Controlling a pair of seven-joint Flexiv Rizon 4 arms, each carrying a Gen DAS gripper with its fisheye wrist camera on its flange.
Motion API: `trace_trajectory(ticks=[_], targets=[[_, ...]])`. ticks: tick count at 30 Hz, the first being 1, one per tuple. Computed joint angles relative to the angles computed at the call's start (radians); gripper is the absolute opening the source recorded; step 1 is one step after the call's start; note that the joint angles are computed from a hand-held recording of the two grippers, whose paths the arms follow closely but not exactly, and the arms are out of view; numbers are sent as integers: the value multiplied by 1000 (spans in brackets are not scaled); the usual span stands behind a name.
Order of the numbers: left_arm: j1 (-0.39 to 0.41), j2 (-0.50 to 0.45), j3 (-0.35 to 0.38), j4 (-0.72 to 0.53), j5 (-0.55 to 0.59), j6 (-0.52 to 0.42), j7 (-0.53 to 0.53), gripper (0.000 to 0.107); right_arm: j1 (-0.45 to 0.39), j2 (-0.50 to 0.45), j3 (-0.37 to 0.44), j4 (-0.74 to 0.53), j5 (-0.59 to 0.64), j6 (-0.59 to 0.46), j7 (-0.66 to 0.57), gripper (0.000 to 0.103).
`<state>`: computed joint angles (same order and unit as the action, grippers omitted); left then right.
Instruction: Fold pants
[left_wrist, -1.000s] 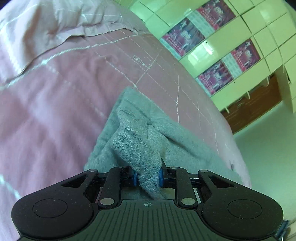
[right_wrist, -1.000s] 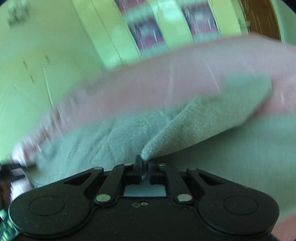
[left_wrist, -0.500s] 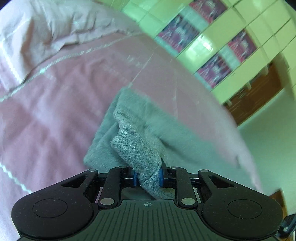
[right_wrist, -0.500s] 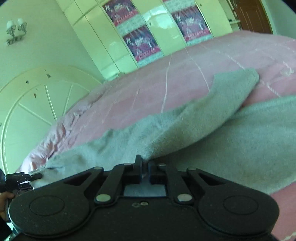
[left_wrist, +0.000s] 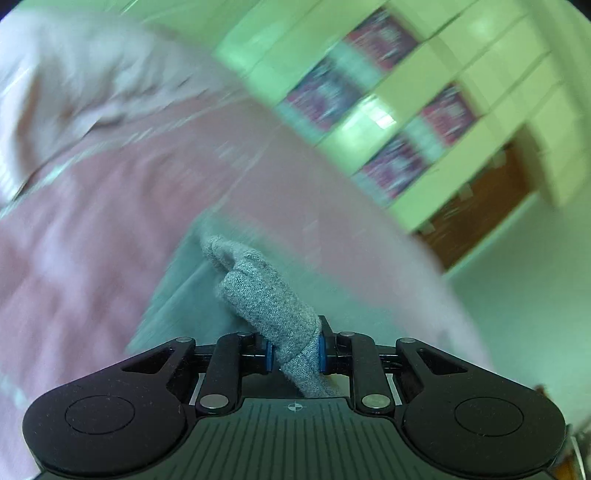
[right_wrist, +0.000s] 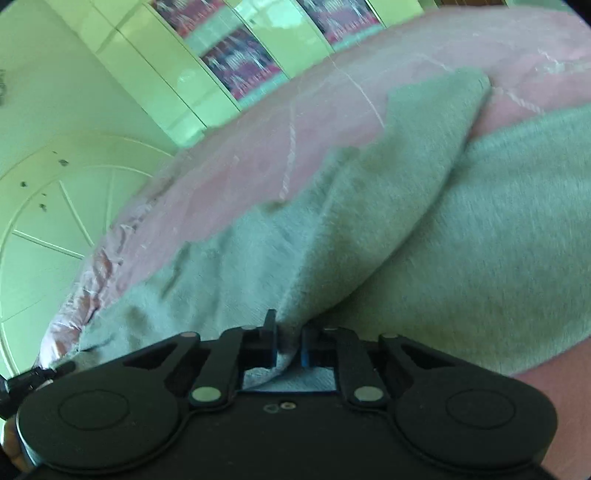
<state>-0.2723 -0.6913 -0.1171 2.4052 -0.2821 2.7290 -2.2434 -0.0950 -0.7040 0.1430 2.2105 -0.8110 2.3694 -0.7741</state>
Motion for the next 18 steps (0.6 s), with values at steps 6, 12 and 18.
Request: trace_trajectory(ticks=[6,12,18], targets=[[2,85,22,33,-41,-318,152,21,-14,-18,6,9,-25,-43,18,3],[-82,74,59,36,-128,-263,150,21,-13,-14,12,6,-21,-49,8,5],[-176,128,79,23,-293,-396,346,22,-26,-15,13,0,-55,-82,24,4]])
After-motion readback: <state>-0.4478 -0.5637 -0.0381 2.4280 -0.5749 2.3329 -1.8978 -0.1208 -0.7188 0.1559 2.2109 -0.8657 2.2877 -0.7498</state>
